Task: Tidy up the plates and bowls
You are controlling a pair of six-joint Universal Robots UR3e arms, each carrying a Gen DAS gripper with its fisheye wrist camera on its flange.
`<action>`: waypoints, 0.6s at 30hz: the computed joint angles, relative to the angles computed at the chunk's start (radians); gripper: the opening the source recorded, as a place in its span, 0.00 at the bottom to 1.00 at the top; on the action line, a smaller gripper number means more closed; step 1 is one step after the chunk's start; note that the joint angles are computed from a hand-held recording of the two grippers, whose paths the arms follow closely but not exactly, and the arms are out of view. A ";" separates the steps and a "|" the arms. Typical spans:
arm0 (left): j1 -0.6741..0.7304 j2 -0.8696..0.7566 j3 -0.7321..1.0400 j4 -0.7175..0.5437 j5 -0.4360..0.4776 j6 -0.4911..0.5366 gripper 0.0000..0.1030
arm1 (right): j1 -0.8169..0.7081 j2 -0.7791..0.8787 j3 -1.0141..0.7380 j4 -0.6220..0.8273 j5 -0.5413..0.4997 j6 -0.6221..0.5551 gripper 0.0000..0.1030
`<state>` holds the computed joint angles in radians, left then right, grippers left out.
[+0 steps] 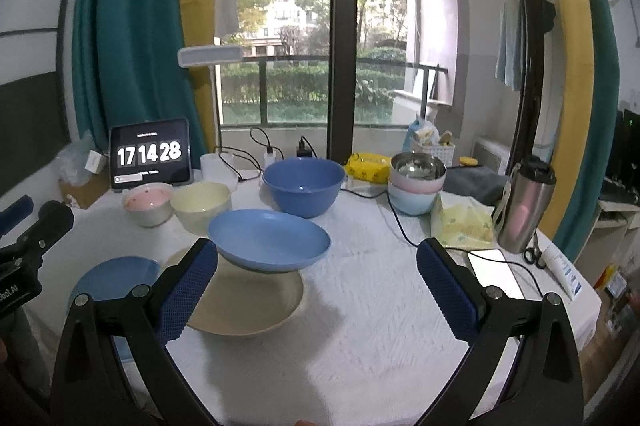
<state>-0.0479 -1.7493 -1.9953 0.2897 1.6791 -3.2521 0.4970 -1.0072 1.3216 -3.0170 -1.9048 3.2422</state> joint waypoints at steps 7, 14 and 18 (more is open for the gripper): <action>0.005 -0.133 0.191 -0.139 -0.035 0.003 0.99 | -0.053 0.080 -0.136 0.112 0.049 0.003 0.96; 0.001 -0.267 0.395 -0.288 -0.041 0.010 0.98 | -0.116 0.195 -0.329 0.235 0.112 0.006 0.90; -0.002 -0.350 0.537 -0.395 -0.046 0.007 0.98 | -0.144 0.263 -0.441 0.298 0.146 0.002 0.89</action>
<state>-0.0500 -2.0995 -1.4580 -0.1051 1.6333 -3.2447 0.3526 -0.7443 0.8801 -2.7189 -1.7584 3.2447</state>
